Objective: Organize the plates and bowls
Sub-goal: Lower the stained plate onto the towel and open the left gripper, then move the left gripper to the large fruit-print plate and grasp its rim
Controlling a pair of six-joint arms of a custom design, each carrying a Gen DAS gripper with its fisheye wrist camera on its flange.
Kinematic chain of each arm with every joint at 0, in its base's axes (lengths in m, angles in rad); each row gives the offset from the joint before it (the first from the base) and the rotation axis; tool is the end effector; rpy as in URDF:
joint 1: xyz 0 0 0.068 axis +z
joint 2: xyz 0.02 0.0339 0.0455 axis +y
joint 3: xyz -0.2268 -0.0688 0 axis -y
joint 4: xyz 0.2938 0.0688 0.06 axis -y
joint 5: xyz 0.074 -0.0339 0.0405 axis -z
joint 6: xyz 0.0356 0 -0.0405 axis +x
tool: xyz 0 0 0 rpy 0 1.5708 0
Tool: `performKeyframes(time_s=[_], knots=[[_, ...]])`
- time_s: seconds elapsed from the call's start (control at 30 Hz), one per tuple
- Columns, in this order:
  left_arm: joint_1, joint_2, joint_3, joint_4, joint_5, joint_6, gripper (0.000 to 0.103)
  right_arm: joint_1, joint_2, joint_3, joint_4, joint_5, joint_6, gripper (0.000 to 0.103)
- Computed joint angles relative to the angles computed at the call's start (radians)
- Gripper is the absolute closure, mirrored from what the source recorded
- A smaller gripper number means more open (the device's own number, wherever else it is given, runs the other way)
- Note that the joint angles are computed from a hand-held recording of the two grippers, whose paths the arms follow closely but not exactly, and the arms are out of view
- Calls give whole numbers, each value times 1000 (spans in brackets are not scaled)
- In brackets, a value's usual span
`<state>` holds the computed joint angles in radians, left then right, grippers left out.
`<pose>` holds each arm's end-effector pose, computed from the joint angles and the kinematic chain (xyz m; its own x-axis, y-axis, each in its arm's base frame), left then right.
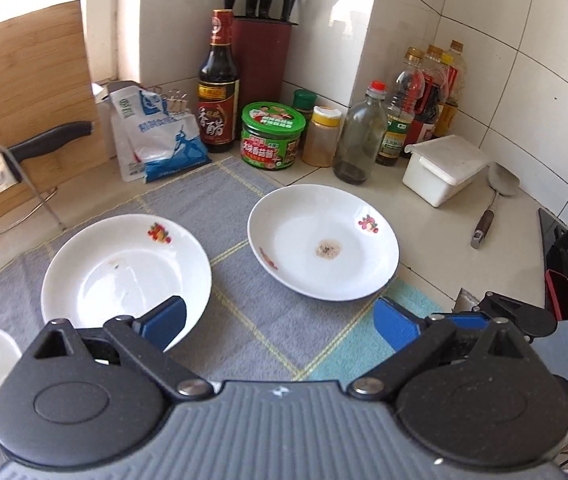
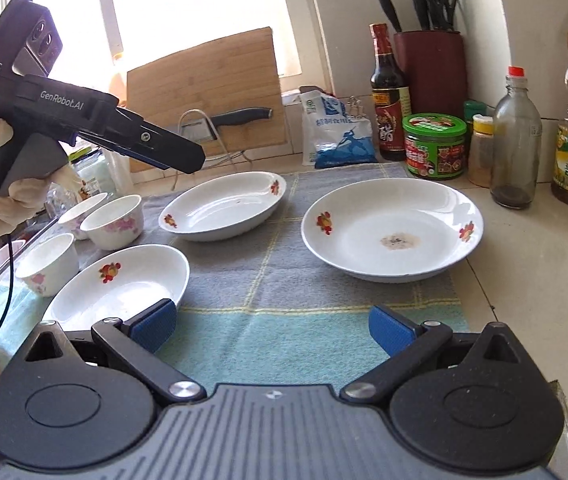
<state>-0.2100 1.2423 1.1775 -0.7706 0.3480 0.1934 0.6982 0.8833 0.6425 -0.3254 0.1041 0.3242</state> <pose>0.3065 -0.0777 0.2893 -0.6311 0.3192 -0.7070 0.5513 0.8257 -0.1192 0.2077 0.1695 0.2183 -0.5718 -0.0662 -0.8177 -0.4115 0.8855 0.2160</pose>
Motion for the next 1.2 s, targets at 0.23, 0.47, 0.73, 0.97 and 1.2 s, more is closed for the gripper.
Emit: performKeyframes(time_s=[0.23,0.47,0.73,0.97,1.2], knots=[[99,-344,-225,-104,-35,-39,4,99,98,70,-30,-3,-57,0],[280,-588,-331,-265,11,5,4,168,281,184,-75,-6,-182,0],[417,-564,-333,-302,77,84,4,178,469,316,-77,-66,-264,0],[475,-407,-283,-248,163,175,4,169,578,403,-76,-122,-321,0],[454,-238,-202,-223,208,276,4,160,611,452,-118,-141,-341,0]])
